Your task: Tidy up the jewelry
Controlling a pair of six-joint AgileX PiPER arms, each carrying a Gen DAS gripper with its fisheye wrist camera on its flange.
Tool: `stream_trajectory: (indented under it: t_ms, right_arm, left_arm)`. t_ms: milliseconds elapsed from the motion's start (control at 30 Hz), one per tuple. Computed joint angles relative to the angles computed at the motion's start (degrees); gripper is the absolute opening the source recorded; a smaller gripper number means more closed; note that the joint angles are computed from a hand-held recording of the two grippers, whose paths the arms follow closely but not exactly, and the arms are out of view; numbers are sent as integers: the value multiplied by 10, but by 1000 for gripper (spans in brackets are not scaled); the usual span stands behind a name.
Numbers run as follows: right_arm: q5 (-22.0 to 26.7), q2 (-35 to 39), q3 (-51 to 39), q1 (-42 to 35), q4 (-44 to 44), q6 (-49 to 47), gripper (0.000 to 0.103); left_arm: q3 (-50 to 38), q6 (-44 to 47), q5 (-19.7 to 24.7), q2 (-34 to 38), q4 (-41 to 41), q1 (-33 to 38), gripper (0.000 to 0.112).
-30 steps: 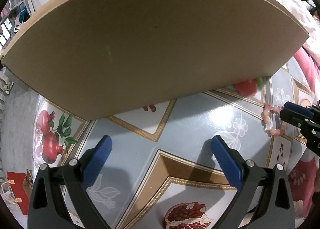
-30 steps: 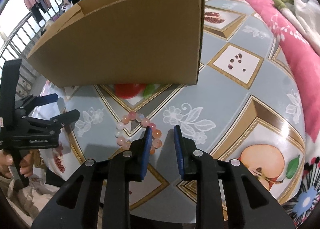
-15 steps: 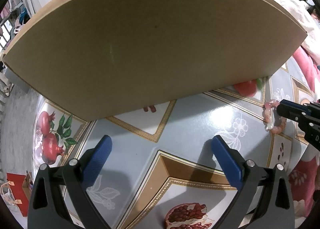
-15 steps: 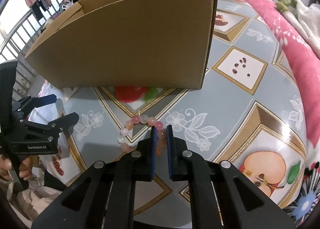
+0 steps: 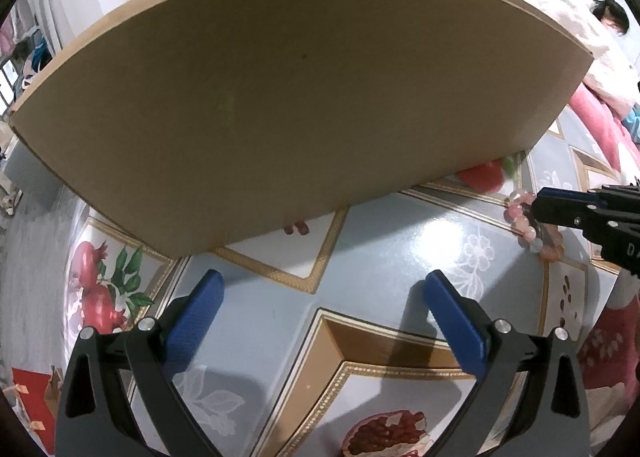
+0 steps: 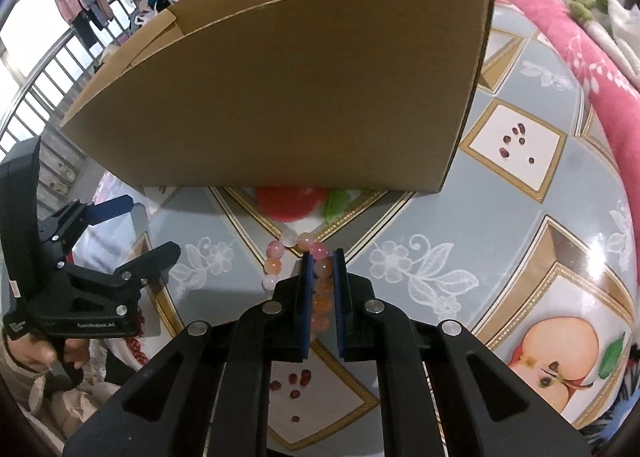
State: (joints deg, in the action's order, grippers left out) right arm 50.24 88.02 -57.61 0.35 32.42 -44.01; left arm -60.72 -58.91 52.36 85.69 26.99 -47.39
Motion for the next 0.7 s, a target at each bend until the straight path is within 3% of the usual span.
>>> stream_trajectory:
  t_ms: [67,133,167,267,400,600,700]
  right_arm:
    - [17,5,-5,-15,11,-20,16]
    - [0,-13,14,-13,5,-24,30]
    - [-10,-20,21,-10,-2,-25,31]
    - [-20,-30,30,-12,-8,-39,31]
    - [-8,-26,32,-26,11,-70,31]
    - [13,-25,42,-48,45,-144,27]
    - [18,-26,48,-56,55,-175,22]
  left_arm:
    - [0,-21,2,-2,24,-8,98]
    - [14,-29,-40,-26,42,-13,98]
    - [21,-27,-64,-38,43,-12,98]
    - [30,23,-155,-55,9,2,96]
    - [0,160,-203,-18,-105,27,69]
    - [-38,328,-225,29,-262,61,43]
    - [-61,374,-227,46,-311,58,37]
